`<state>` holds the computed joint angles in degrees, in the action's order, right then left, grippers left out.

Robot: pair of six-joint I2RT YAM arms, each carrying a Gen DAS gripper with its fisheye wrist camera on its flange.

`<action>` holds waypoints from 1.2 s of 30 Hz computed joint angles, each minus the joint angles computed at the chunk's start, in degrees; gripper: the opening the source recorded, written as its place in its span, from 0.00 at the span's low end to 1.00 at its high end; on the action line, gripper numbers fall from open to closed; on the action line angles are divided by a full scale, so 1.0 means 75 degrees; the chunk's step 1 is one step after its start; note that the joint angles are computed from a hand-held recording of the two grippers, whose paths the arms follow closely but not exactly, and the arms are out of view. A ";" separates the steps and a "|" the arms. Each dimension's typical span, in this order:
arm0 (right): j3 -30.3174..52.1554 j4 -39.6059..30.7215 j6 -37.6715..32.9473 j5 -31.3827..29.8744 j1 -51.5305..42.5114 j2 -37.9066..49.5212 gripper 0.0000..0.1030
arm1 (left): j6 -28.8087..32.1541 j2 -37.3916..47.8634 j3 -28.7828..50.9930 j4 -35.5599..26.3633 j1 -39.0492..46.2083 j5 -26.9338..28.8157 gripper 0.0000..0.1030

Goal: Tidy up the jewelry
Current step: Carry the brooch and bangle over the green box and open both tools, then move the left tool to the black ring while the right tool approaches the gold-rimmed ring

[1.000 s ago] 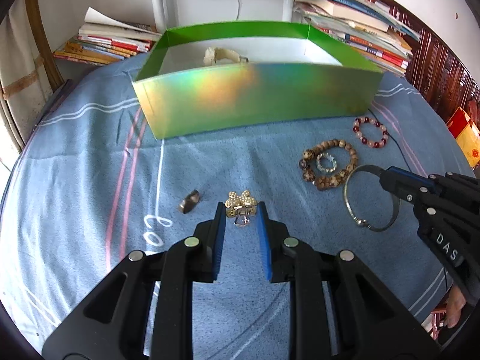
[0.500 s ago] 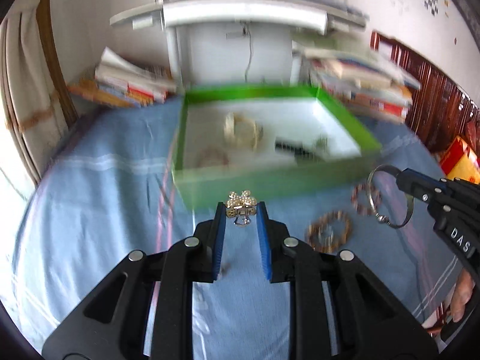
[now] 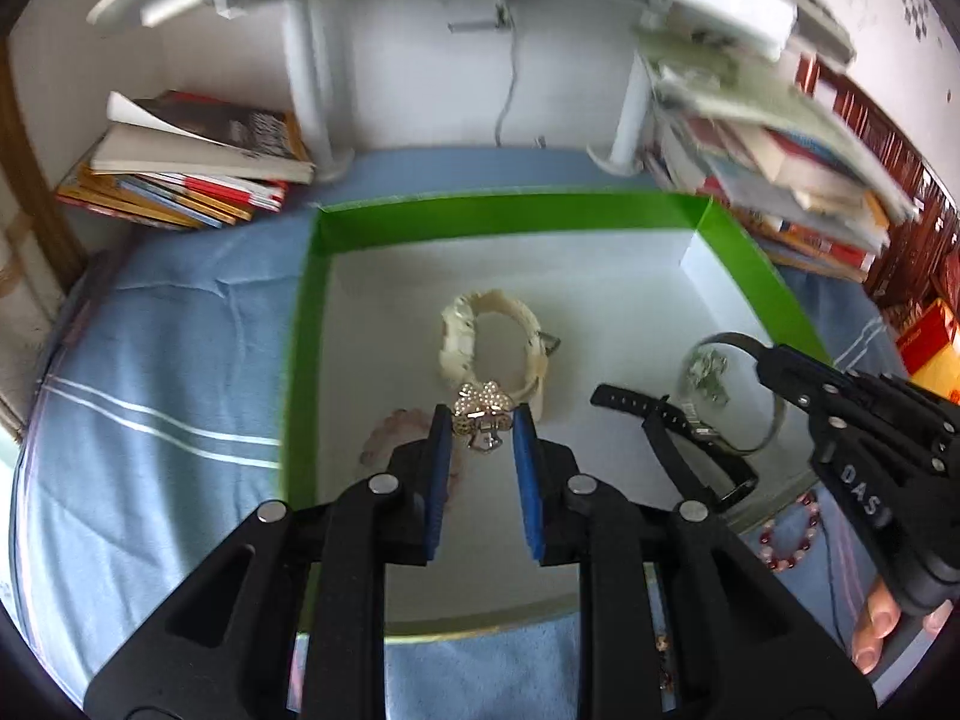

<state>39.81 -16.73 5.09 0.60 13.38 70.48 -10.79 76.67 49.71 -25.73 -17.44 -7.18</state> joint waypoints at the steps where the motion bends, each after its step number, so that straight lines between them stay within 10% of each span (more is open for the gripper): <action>1: -0.0040 0.0002 -0.0012 0.0027 0.0020 -0.0030 0.11 | -0.0003 0.0067 -0.0005 0.0020 -0.0054 -0.0043 0.21; 4: -0.0205 -0.0313 -0.0073 -0.0235 -0.0122 -0.0713 0.25 | -0.0032 0.0019 -0.0106 0.0075 -0.0242 -0.0261 0.26; 12: -0.1266 -0.2508 -0.1424 -0.1776 -0.2664 -0.4294 0.26 | -0.0876 -0.2519 -0.1171 -0.1064 -0.1837 -0.1664 0.49; 18: -0.2157 -0.2407 -0.2495 -0.2394 -0.4537 -0.3696 0.26 | -0.1960 -0.2595 -0.2109 -0.1219 -0.3405 -0.1769 0.50; 36: -0.2740 -0.2168 -0.0835 -0.1536 -0.0957 -0.4215 0.25 | -0.2388 -0.1820 -0.2530 -0.0657 -0.3592 -0.1511 0.55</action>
<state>19.26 -32.99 -1.17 -10.92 6.20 38.86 -28.70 63.02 30.74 -30.66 -44.38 -18.51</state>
